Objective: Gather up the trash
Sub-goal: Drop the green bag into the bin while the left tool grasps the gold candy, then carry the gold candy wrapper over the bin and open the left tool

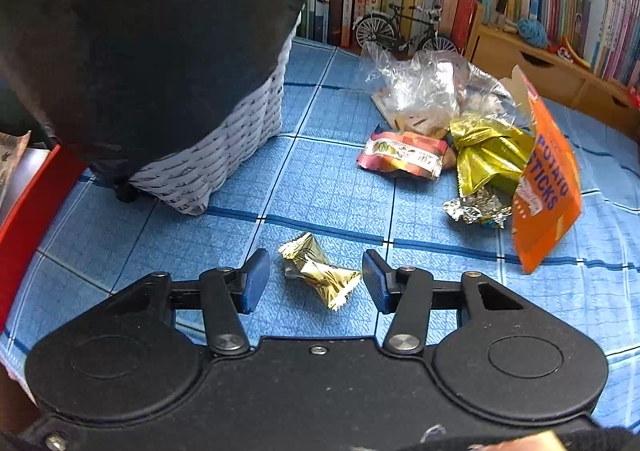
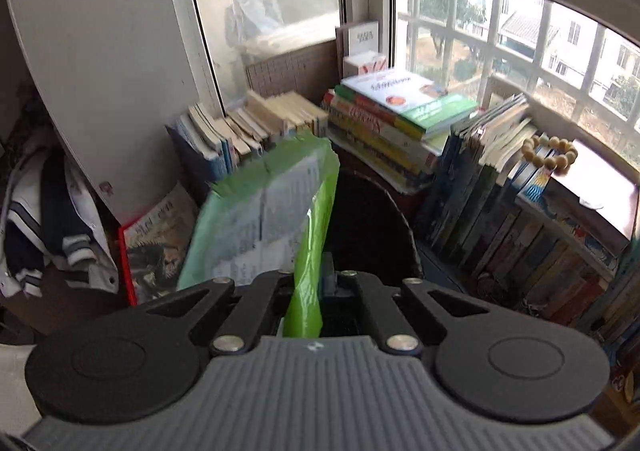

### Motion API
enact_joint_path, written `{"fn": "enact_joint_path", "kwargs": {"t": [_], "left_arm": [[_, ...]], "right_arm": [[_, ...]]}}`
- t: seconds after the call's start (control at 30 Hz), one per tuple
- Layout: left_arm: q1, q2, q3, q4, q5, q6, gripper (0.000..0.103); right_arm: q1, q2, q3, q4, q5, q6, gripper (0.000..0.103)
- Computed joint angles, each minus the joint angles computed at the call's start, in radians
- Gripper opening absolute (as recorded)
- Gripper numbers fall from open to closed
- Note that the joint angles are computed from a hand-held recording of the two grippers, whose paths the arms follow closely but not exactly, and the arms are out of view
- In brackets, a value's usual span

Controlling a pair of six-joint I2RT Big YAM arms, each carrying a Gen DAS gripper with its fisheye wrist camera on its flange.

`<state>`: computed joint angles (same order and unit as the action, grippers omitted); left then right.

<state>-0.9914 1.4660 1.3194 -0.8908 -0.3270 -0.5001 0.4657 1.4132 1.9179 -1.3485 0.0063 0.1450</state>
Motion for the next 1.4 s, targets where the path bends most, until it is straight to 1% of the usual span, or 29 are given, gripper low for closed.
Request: {"fn": "enact_joint_path", "kwargs": {"t": [0.17,0.23,0.3,0.4,0.53,0.6,0.63,0.67,0.7,0.77,0.8,0.83,1.0,1.17,1.2,1.37,1.4], "left_arm": [[0.006,0.029,-0.011,0.054,-0.009,0.031,0.056],[0.01,0.036,-0.018,0.078,-0.016,0.044,0.056],[0.015,0.045,-0.024,0.094,-0.013,0.051,0.056],[0.028,0.066,-0.023,0.093,0.008,0.039,0.056],[0.047,0.096,-0.01,0.069,0.068,0.005,0.055],[0.056,0.105,-0.01,0.07,0.1,-0.016,0.047],[0.055,0.101,-0.018,0.087,0.087,-0.023,0.041],[0.057,0.1,-0.019,0.091,0.086,-0.027,0.028],[0.06,0.1,-0.018,0.09,0.091,-0.033,0.023],[0.07,0.094,-0.022,0.092,0.102,-0.061,0.021],[0.073,0.091,-0.022,0.089,0.099,-0.071,0.02],[0.075,0.086,-0.023,0.084,0.091,-0.078,0.02],[0.08,0.047,-0.022,0.06,0.049,-0.087,0.02],[0.065,0.001,0.002,0.025,-0.008,-0.061,0.02],[0.06,-0.009,0.01,0.017,-0.021,-0.052,0.02],[0.027,-0.051,0.054,-0.014,-0.086,-0.017,0.02],[0.021,-0.056,0.065,-0.021,-0.094,-0.011,0.02]], "right_arm": [[0.001,0.141,0.039,-0.09,0.034,-0.042,0.003],[0.001,0.198,0.063,-0.125,0.054,-0.058,0.003],[-0.003,0.253,0.093,-0.161,0.058,-0.074,0.003],[-0.003,0.31,0.117,-0.192,0.07,-0.096,0.003],[-0.001,0.335,0.11,-0.19,0.048,-0.094,0.005],[0.002,0.34,0.1,-0.186,0.045,-0.097,0.008],[0.003,0.34,0.093,-0.184,0.046,-0.099,0.017],[0.003,0.338,0.085,-0.182,0.047,-0.102,0.031],[0.004,0.336,0.08,-0.176,0.046,-0.102,0.035],[-0.004,0.313,0.047,-0.144,0.027,-0.102,0.046],[-0.009,0.297,0.028,-0.122,0.016,-0.1,0.055],[-0.013,0.277,0.006,-0.098,0.006,-0.098,0.06],[-0.033,0.175,-0.085,-0.008,-0.036,-0.093,0.064],[-0.055,0.053,-0.188,0.07,-0.051,-0.061,0.065],[-0.07,0.037,-0.213,0.096,-0.055,-0.059,0.065],[-0.088,-0.106,-0.343,0.174,-0.015,-0.004,0.065],[-0.102,-0.135,-0.369,0.193,-0.018,0.008,0.065]]}}
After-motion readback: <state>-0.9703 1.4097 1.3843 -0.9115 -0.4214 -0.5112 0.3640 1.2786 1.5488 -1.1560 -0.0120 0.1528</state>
